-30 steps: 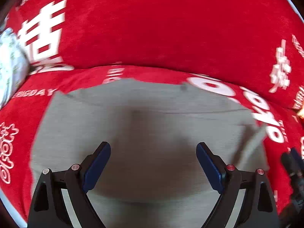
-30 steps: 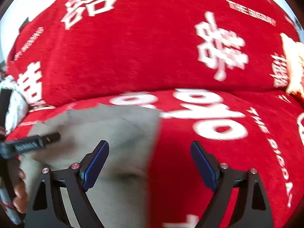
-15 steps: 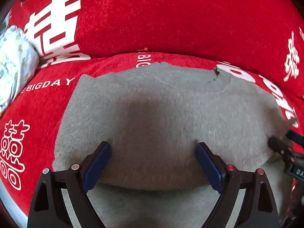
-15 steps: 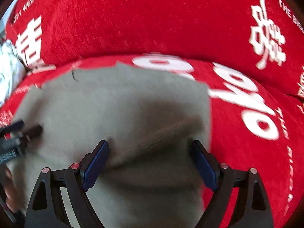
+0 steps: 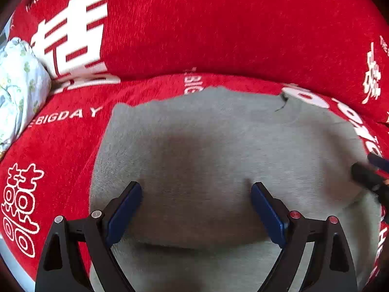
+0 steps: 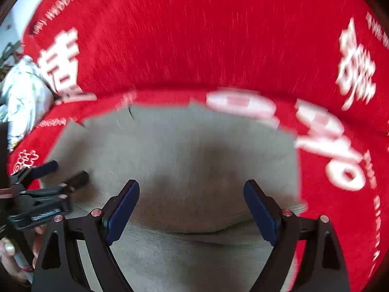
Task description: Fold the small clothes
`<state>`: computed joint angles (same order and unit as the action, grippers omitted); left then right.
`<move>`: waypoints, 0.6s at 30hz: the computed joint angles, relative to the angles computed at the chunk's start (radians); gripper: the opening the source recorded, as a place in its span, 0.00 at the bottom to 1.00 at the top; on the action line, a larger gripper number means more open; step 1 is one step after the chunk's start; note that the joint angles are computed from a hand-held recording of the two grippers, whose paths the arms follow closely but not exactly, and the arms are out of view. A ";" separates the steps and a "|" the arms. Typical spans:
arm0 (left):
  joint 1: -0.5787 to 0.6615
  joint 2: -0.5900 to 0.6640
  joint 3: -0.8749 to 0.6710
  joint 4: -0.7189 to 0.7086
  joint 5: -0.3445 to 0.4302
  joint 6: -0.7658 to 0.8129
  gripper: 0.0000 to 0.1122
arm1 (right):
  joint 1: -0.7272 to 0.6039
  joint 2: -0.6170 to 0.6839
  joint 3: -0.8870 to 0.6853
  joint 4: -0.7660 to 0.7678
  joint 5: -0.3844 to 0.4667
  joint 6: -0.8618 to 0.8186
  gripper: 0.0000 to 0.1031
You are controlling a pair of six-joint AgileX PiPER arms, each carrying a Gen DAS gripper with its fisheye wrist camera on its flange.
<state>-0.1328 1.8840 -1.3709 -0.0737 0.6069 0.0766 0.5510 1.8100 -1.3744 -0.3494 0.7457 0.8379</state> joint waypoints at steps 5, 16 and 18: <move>0.012 0.090 -0.121 -0.027 0.057 0.020 0.88 | 0.001 0.133 -0.074 -0.140 0.075 0.125 0.90; 0.003 -0.100 0.150 -0.060 -0.067 0.095 0.88 | 0.173 -0.011 0.124 -0.323 0.100 0.425 0.90; 0.021 -0.163 0.219 -0.128 -0.071 0.156 0.88 | 0.213 -0.083 0.201 -0.346 0.075 0.532 0.90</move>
